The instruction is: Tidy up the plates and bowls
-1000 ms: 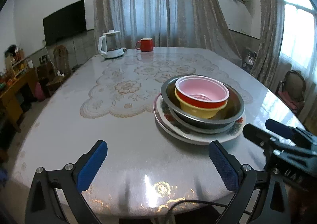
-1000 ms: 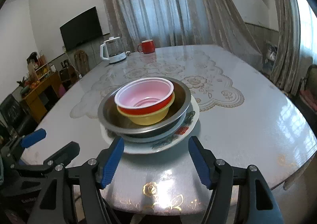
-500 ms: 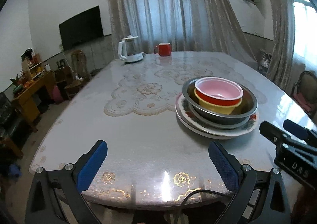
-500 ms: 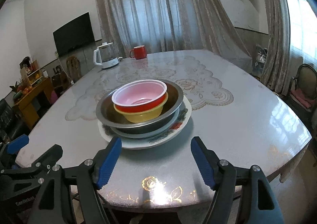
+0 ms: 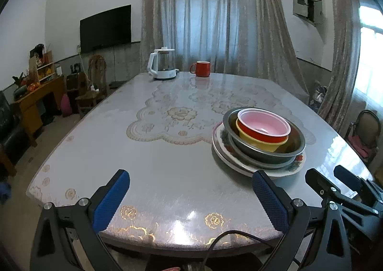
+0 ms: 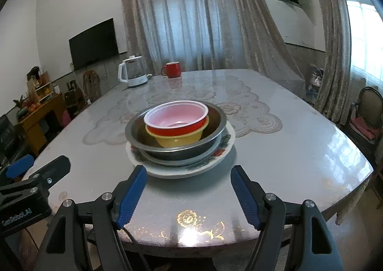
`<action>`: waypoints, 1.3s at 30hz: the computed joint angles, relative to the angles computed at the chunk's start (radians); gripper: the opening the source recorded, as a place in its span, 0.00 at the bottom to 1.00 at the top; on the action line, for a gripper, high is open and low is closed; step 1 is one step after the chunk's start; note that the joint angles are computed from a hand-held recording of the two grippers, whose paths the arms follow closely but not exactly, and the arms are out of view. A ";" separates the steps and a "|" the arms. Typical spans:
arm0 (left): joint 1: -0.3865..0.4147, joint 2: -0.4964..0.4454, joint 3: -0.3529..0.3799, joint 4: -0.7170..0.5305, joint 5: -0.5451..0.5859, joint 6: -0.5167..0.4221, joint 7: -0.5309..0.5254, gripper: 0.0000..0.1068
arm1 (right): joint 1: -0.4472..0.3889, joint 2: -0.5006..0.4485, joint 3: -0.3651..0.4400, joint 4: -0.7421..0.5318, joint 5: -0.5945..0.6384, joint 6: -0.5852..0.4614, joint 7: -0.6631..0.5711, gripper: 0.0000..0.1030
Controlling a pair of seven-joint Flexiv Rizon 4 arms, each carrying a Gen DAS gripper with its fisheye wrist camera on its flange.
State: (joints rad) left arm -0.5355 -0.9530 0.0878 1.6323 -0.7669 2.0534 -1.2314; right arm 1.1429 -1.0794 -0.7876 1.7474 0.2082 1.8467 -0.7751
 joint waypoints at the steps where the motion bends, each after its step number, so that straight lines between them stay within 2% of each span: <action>1: -0.002 -0.001 0.002 -0.001 -0.005 -0.006 0.000 0.96 | 0.000 0.000 0.000 -0.001 -0.003 0.000 -0.003 0.72; 24: -0.035 -0.005 0.049 -0.005 -0.028 -0.050 -0.016 0.96 | -0.009 0.008 0.022 -0.006 -0.001 0.002 -0.026 0.72; 39: -0.032 -0.005 0.063 -0.005 0.010 -0.066 -0.052 0.96 | -0.020 0.014 0.035 -0.007 -0.011 0.000 -0.027 0.72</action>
State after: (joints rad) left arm -0.5677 -0.9582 0.1504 1.6277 -0.7570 1.9873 -1.2836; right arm 1.1227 -1.0652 -0.7526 1.7400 0.1969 1.8466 -0.8025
